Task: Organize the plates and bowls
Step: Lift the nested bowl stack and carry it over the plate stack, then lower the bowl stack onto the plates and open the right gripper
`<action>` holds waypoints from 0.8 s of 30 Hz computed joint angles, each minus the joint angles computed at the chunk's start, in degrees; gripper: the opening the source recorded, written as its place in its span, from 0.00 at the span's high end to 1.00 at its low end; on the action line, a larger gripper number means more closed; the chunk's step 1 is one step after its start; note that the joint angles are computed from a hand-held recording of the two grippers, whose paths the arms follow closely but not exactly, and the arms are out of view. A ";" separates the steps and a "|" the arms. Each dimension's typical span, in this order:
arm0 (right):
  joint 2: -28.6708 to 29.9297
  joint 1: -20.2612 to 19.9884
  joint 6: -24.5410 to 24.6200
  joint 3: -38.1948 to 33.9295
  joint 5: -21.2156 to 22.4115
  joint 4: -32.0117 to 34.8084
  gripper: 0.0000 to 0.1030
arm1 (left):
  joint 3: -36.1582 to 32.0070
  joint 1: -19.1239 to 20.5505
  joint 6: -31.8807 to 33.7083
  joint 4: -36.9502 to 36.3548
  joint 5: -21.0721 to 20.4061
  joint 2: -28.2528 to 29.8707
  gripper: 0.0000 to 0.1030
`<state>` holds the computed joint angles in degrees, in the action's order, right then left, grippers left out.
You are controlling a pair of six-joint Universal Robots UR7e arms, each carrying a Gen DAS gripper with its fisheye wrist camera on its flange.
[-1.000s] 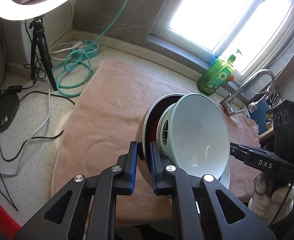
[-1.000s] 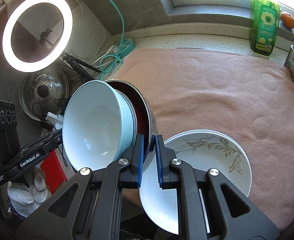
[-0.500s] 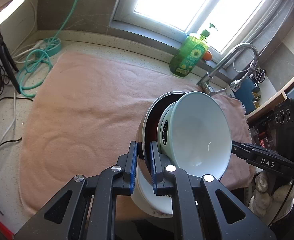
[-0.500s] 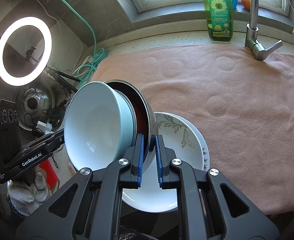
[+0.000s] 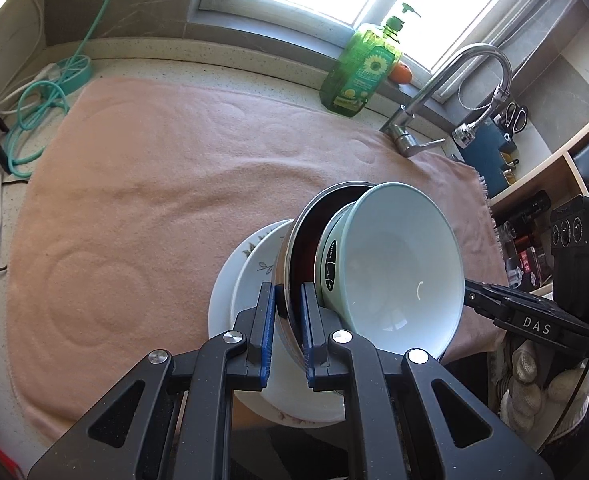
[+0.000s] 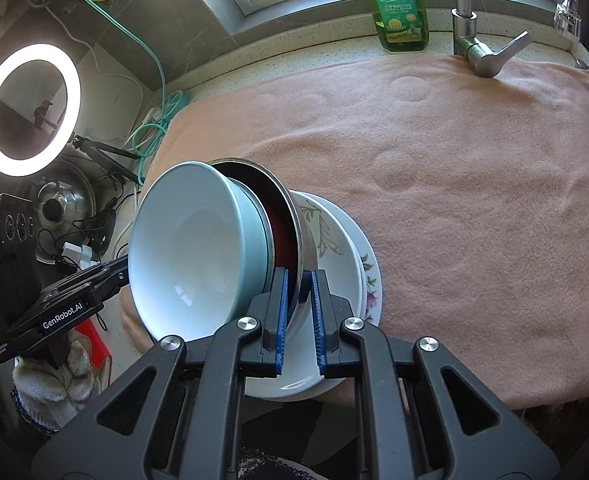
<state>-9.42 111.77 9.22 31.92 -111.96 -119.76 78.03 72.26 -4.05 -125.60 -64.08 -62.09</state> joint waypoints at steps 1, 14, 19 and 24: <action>-0.16 -0.05 0.05 0.39 0.07 -0.13 0.89 | -0.07 0.05 0.04 0.31 0.05 -0.04 0.91; -0.27 -0.45 0.63 1.51 0.59 0.12 0.89 | 0.13 0.18 -1.34 1.76 0.42 0.19 0.91; -0.11 -0.49 0.62 1.24 0.72 0.45 0.89 | 0.27 0.22 -1.27 1.62 0.42 0.13 0.91; -0.13 -0.57 0.60 1.15 1.22 0.69 0.87 | 0.15 0.10 -1.22 1.78 0.90 0.29 0.91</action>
<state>-9.55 111.20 9.82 33.07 -110.74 -119.07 78.18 72.36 -5.27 -123.82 -63.17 -61.80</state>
